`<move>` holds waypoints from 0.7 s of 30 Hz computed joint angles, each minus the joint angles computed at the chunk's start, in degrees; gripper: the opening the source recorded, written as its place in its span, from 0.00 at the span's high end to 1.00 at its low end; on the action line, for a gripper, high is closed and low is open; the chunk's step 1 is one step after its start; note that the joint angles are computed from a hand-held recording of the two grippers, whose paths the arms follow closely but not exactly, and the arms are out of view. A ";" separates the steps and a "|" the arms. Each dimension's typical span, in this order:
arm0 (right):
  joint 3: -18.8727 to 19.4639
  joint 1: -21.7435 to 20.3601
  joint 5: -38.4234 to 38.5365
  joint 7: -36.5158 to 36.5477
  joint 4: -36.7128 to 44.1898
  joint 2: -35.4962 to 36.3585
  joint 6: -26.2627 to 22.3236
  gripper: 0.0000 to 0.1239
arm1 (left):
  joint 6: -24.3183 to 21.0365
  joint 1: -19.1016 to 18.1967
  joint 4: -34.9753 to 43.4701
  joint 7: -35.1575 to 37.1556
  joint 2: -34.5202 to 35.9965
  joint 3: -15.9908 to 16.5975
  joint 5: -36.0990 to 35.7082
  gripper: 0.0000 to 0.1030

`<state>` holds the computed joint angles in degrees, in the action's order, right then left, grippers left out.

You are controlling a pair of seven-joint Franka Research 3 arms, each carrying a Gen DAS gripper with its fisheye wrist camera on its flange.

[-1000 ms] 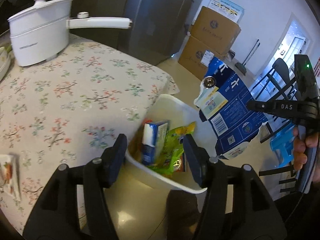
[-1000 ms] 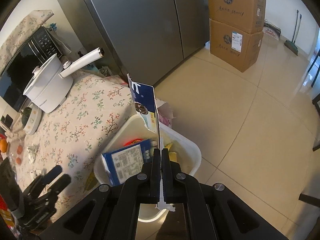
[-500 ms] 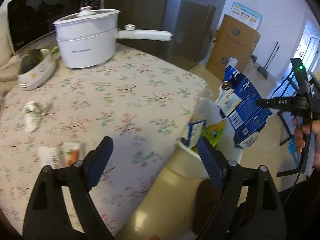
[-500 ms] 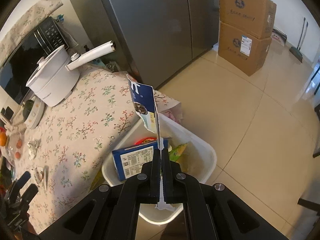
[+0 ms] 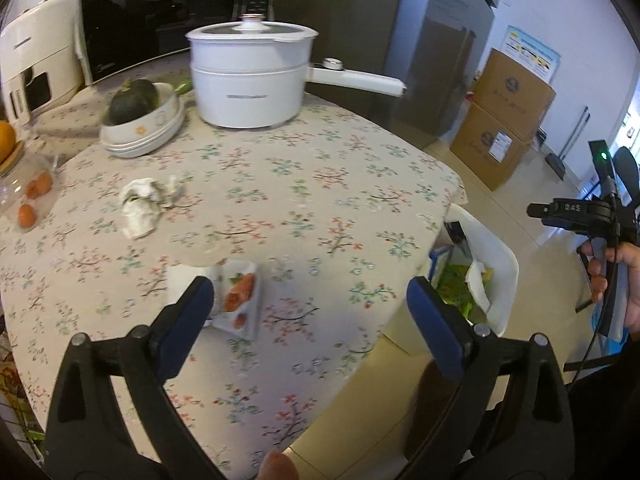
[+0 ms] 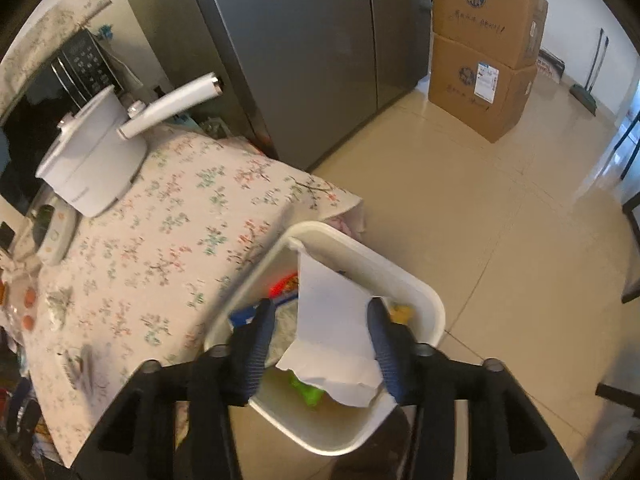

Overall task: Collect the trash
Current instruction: 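Open the left tool to drop the blue box while the right tool releases the carton into the bin, then grasp the white-and-orange snack wrapper on the table with the left tool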

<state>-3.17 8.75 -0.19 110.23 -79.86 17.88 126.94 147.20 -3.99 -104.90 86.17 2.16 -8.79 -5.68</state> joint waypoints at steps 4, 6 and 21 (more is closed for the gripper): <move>0.56 0.39 0.51 -0.94 0.30 -0.15 0.35 0.52 | -0.73 0.92 -0.58 -1.31 -1.00 0.88 0.56 0.06; 0.74 0.87 0.21 -1.40 0.83 0.04 0.28 0.49 | -1.37 1.53 -0.78 -1.99 -1.51 1.41 0.89 0.06; 2.45 6.89 -2.81 -6.15 9.94 6.14 -1.81 0.37 | -7.84 7.77 -2.93 -7.18 -2.94 5.47 3.35 0.06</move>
